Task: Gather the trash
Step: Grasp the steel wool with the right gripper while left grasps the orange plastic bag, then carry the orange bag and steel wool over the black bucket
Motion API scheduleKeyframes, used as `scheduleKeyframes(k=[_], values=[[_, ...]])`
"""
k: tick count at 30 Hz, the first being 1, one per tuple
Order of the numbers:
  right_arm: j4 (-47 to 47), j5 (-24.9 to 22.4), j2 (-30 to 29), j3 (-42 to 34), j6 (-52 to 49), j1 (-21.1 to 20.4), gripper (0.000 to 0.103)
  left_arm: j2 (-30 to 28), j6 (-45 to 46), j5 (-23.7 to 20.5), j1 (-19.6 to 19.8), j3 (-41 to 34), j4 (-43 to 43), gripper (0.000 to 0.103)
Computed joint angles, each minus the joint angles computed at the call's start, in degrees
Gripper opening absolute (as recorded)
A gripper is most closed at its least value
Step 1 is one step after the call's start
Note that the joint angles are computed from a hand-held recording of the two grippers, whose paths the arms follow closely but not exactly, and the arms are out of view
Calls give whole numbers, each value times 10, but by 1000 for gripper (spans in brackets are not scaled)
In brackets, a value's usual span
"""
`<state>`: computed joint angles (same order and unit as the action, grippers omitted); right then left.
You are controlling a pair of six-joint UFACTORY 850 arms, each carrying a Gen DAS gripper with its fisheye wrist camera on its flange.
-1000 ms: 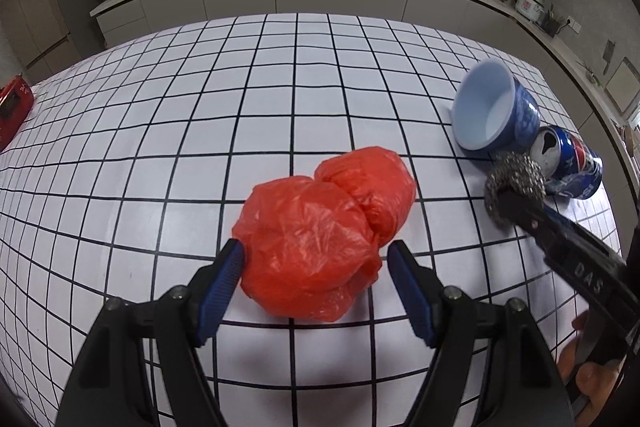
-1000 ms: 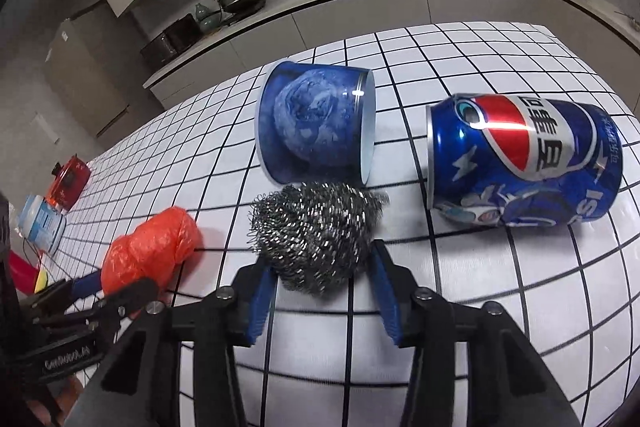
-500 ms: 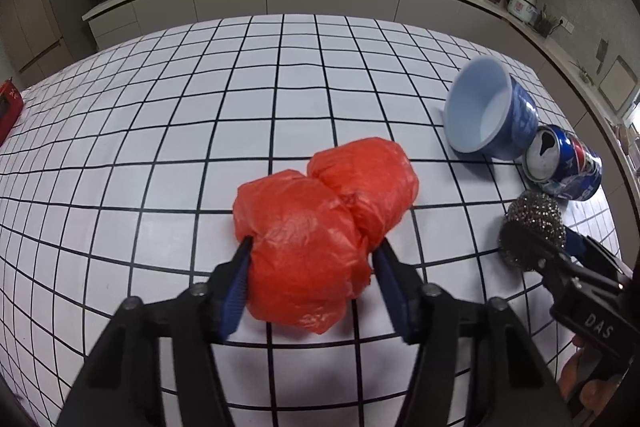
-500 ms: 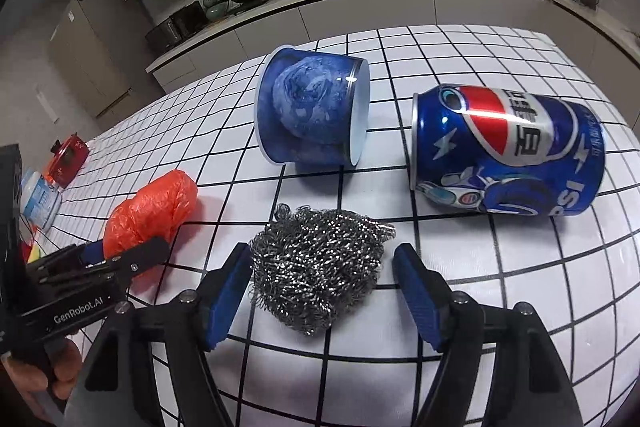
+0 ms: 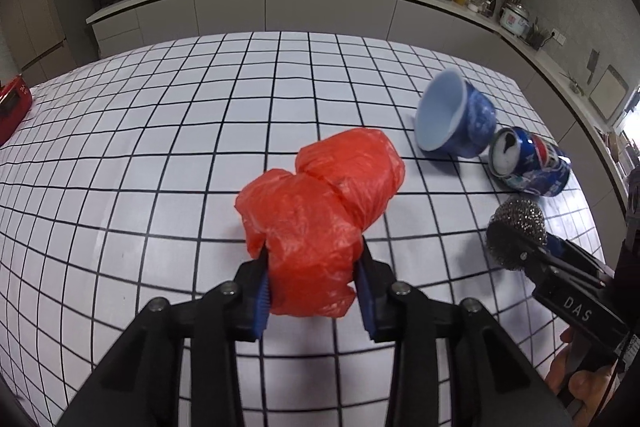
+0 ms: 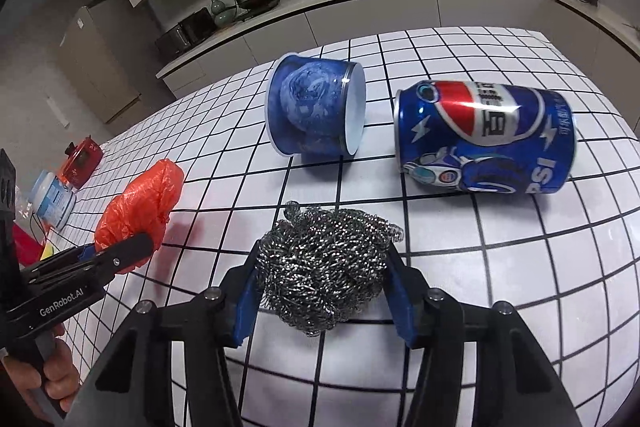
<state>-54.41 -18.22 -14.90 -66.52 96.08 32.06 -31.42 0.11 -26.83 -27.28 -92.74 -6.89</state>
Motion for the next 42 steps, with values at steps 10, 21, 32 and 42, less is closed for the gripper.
scheduleKeyframes(k=[10, 21, 32, 42], values=[[-37, -3, 91, 86, 22, 1, 57, 46, -66, 19, -52, 54, 35, 34], [-69, -30, 244, 228, 67, -19, 57, 60, -80, 29, -125, 67, 29, 33], [-7, -200, 402, 331, 126, 17, 57, 42, 165, 16, -174, 44, -172, 33], [62, -333, 644, 444, 58, -28, 57, -18, 164, -18, -265, -53, -165, 33]])
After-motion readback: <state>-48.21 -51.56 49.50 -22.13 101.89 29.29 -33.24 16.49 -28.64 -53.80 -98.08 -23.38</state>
